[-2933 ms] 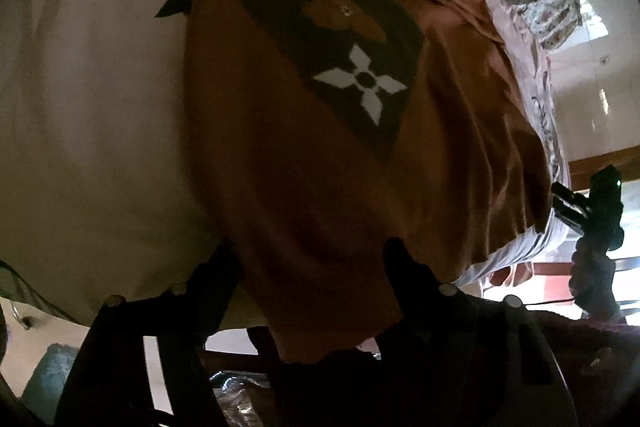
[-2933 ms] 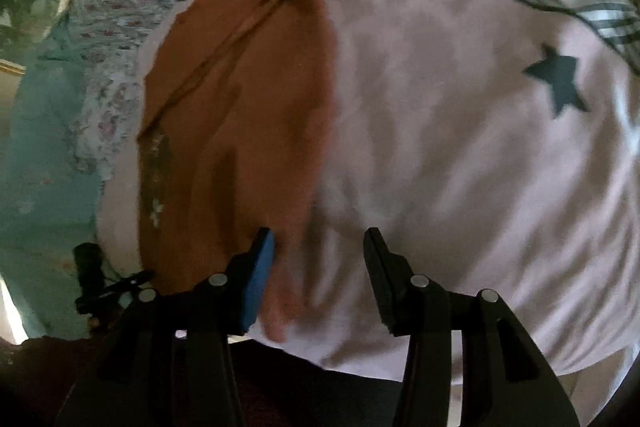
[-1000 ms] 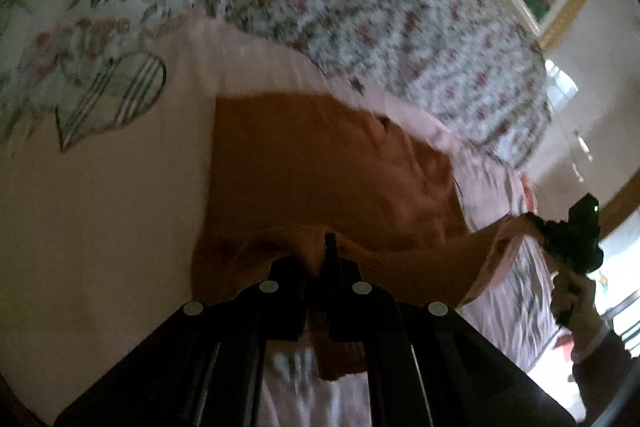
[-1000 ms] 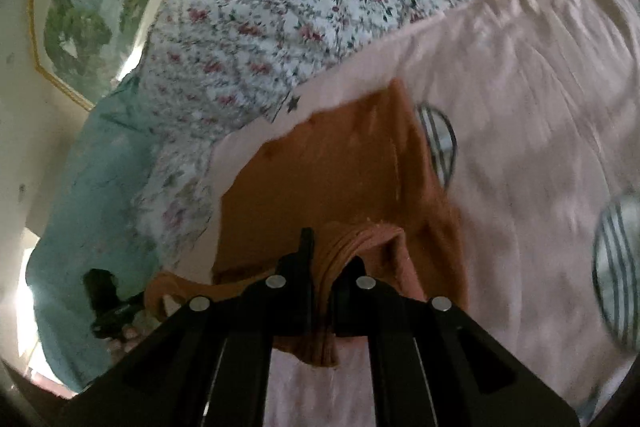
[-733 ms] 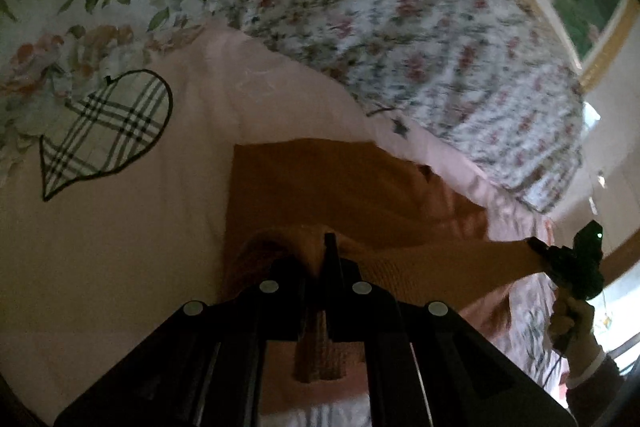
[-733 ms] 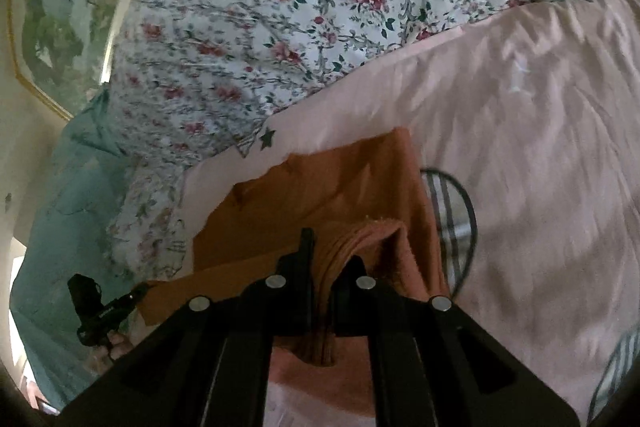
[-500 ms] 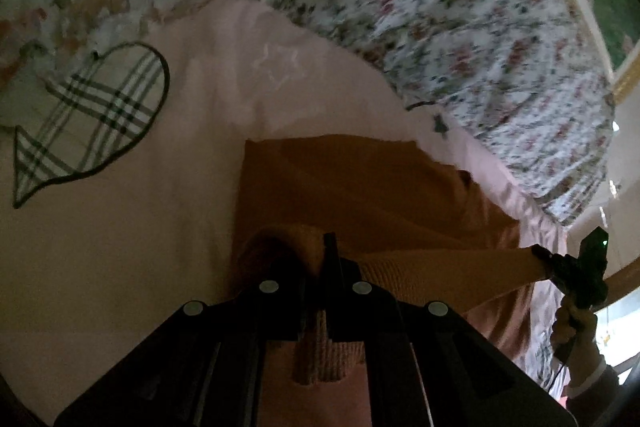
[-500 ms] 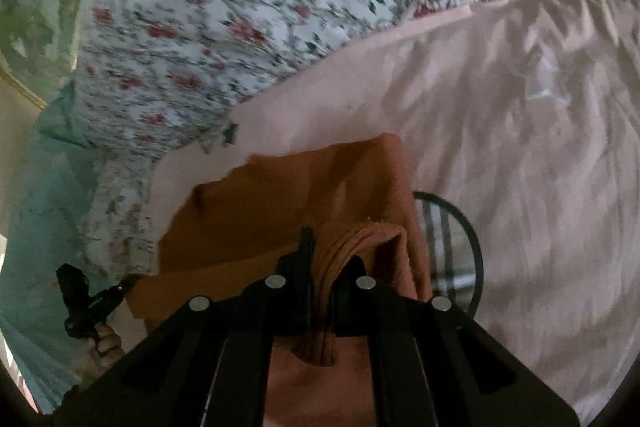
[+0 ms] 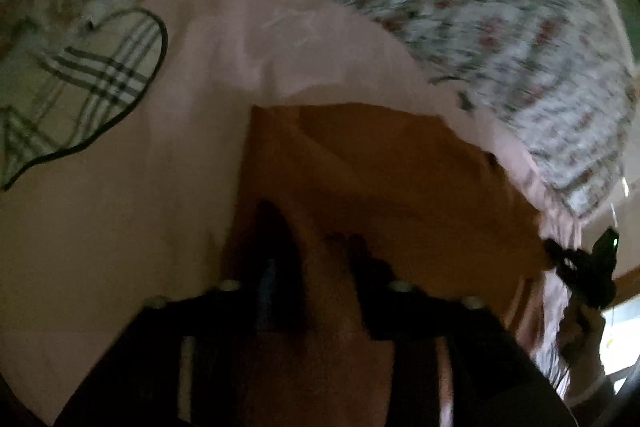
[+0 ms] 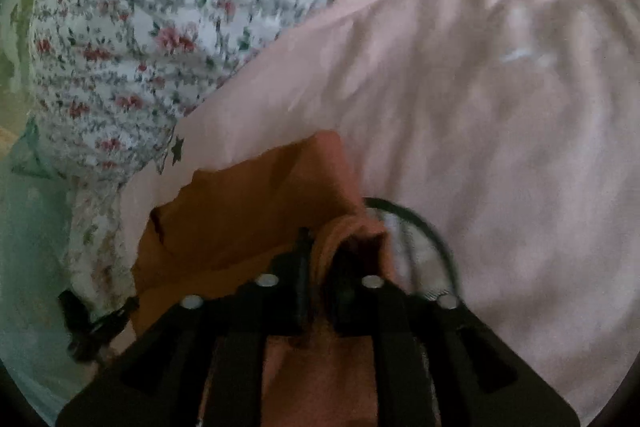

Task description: Fold small clothes

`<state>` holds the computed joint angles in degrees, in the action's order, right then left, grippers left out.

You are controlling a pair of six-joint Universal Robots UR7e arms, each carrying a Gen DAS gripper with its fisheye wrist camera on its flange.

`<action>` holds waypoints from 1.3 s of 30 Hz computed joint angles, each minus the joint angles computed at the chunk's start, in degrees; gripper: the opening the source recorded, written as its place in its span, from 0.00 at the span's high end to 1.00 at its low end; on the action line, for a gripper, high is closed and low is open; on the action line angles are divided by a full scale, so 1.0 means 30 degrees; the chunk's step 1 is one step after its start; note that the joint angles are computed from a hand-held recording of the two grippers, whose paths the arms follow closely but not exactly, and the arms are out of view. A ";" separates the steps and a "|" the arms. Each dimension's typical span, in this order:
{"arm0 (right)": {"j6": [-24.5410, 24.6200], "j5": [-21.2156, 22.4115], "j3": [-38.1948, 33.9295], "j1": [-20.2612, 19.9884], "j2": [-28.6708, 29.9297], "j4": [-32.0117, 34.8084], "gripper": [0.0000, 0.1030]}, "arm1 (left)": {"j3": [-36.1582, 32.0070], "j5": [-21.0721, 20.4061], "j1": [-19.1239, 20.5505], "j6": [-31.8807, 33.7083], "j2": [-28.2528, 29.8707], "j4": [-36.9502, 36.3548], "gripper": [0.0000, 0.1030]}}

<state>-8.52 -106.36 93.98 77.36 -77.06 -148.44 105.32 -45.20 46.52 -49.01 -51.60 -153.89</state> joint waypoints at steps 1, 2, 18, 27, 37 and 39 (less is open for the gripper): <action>-0.0527 -0.0804 0.0933 0.0387 -0.0563 -0.1663 0.69 | 0.0405 -0.0187 -0.0544 0.0043 -0.0051 -0.0298 0.51; -0.0956 -0.1111 0.1624 0.0615 -0.0943 -0.2829 0.63 | 0.0611 -0.0564 -0.0849 0.0109 0.0017 -0.0520 0.49; -0.5459 -0.2477 -0.0516 0.1382 0.1690 0.1331 0.73 | -0.5100 0.1097 0.0908 0.1241 0.3293 0.3835 0.50; -0.3999 -0.3044 -0.1503 0.1490 0.1423 -0.3654 0.70 | -0.3267 0.4862 0.0434 -0.3133 0.0864 0.4446 0.35; -0.3022 -0.2879 0.3826 0.1330 -0.1875 -0.3793 0.70 | 0.3020 0.3058 -0.2724 -0.9599 -0.2025 0.5990 0.35; -0.2857 -0.2954 0.5042 0.1388 -0.2563 -0.3942 0.70 | 0.3889 0.2685 -0.3532 -1.0355 -0.2274 0.5986 0.35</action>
